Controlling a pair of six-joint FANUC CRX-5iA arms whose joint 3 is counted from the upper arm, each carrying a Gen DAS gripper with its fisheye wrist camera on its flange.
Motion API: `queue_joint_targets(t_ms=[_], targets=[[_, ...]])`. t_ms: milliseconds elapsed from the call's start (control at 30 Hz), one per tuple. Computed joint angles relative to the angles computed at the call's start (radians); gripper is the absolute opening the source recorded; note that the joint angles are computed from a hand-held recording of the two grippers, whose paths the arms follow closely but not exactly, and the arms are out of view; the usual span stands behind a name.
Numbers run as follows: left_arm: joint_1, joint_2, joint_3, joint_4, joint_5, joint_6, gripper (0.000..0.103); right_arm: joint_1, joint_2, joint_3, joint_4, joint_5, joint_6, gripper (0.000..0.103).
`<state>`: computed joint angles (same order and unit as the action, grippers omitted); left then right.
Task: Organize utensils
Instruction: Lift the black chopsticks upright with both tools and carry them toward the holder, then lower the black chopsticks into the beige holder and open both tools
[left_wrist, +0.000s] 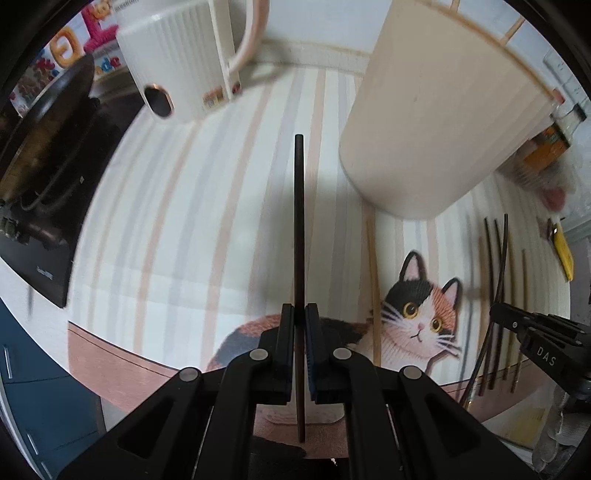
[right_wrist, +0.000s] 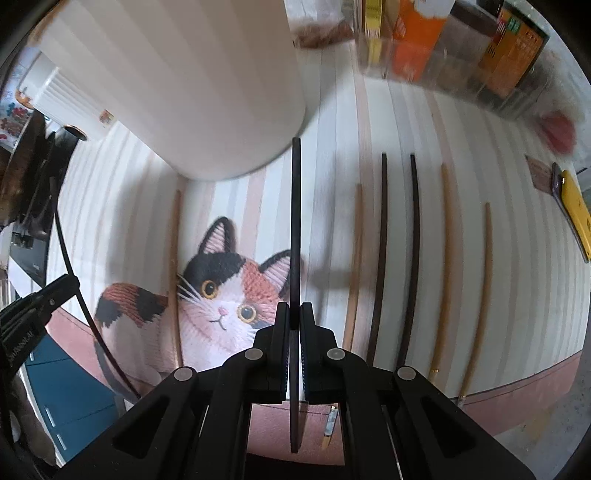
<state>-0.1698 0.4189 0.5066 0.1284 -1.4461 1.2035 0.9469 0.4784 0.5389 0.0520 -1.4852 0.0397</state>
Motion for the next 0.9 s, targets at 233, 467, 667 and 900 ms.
queue_joint_targets(t_ms=[233, 467, 667, 900], targets=[[0.025, -0.039, -0.013, 0.023, 0.066, -0.023, 0.003, 0.025, -0.007, 0.015, 0.089, -0.002, -0.017, 0.005], [0.025, -0.061, -0.003, 0.032, 0.138, -0.029, 0.003, 0.030, 0.032, 0.075, 0.186, -0.033, -0.017, 0.005], [0.026, -0.066, 0.015, 0.054, 0.182, -0.035, 0.003, 0.037, 0.053, 0.118, 0.254, -0.055, -0.022, 0.005], [0.031, -0.082, 0.037, 0.097, 0.222, -0.060, 0.003, 0.041, 0.043, 0.127, 0.320, -0.054, -0.040, 0.005]])
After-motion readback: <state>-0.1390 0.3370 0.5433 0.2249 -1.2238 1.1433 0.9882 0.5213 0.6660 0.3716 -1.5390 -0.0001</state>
